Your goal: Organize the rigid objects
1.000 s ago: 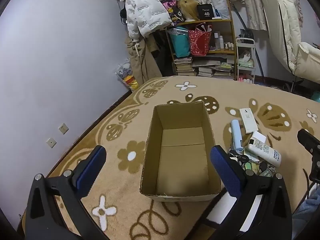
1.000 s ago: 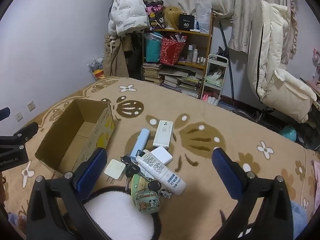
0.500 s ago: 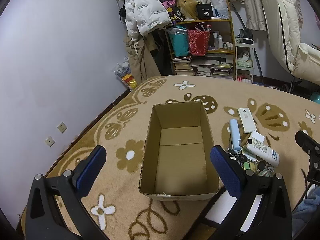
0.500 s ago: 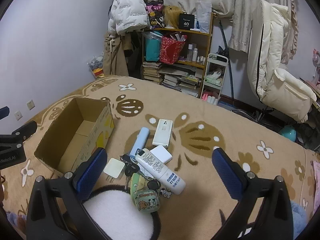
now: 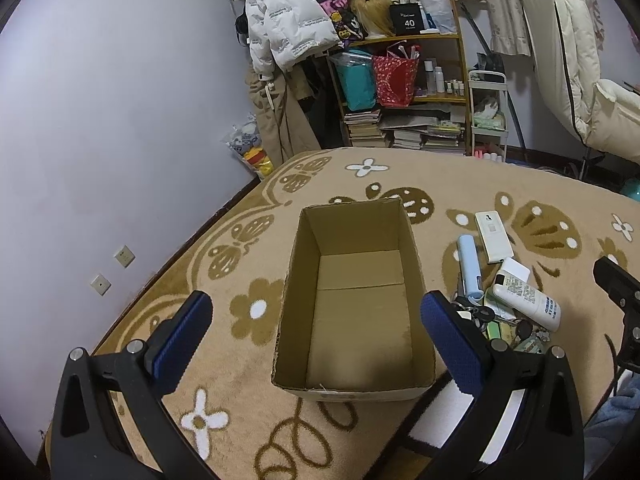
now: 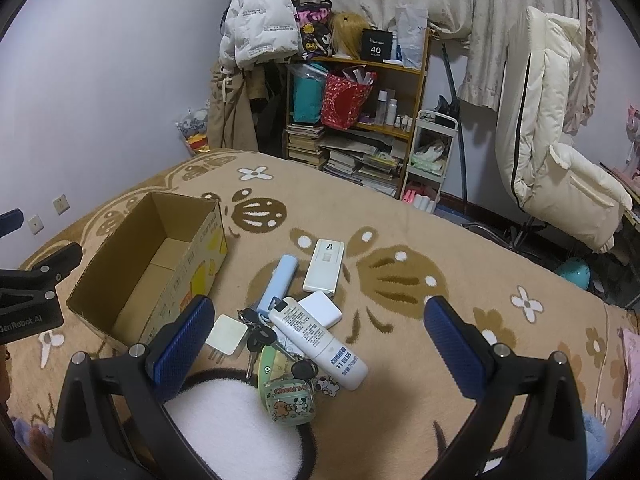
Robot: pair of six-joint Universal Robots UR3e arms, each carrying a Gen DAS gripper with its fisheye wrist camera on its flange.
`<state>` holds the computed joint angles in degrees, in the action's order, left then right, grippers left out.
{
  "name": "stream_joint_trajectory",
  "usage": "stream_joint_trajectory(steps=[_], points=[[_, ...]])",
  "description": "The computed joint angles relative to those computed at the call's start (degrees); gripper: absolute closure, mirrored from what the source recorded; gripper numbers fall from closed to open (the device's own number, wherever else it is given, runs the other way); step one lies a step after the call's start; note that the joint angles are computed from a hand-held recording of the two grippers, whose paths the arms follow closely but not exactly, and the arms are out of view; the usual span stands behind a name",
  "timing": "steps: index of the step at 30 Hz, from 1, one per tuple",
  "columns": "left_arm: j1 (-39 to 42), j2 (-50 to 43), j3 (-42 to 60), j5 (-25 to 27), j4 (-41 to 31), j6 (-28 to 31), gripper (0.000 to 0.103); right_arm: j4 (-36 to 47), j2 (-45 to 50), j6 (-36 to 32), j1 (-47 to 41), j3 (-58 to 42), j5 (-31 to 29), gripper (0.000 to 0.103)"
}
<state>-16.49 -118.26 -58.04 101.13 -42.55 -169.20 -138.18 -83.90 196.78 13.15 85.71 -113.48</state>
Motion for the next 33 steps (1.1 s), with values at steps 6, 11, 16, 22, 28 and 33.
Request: stream_joint_trajectory(steps=[6, 11, 16, 22, 28, 33], points=[[0.5, 0.2, 0.1, -0.3, -0.4, 0.0, 0.0, 0.0, 0.0, -0.3, 0.1, 0.3, 0.1, 0.0], [0.8, 0.2, -0.3, -0.3, 0.0, 0.4, 0.0, 0.3, 0.1, -0.2, 0.2, 0.0, -0.1, 0.0], [0.8, 0.4, -0.6, -0.1, 0.4, 0.5, 0.0, 0.5, 0.1, -0.5, 0.5, 0.0, -0.8, 0.0], [0.8, 0.4, -0.7, -0.1, 0.4, 0.5, 0.0, 0.6, 0.3, -0.5, 0.6, -0.3, -1.0, 0.0], [0.7, 0.6, -1.0, -0.2, 0.5, 1.0, 0.0, 0.6, 0.1, -0.7, 0.5, -0.1, -0.7, 0.0], [0.6, 0.7, -1.2, 0.2, 0.3, 1.1, 0.0, 0.5, 0.4, -0.5, 0.6, -0.2, -0.9, 0.0]])
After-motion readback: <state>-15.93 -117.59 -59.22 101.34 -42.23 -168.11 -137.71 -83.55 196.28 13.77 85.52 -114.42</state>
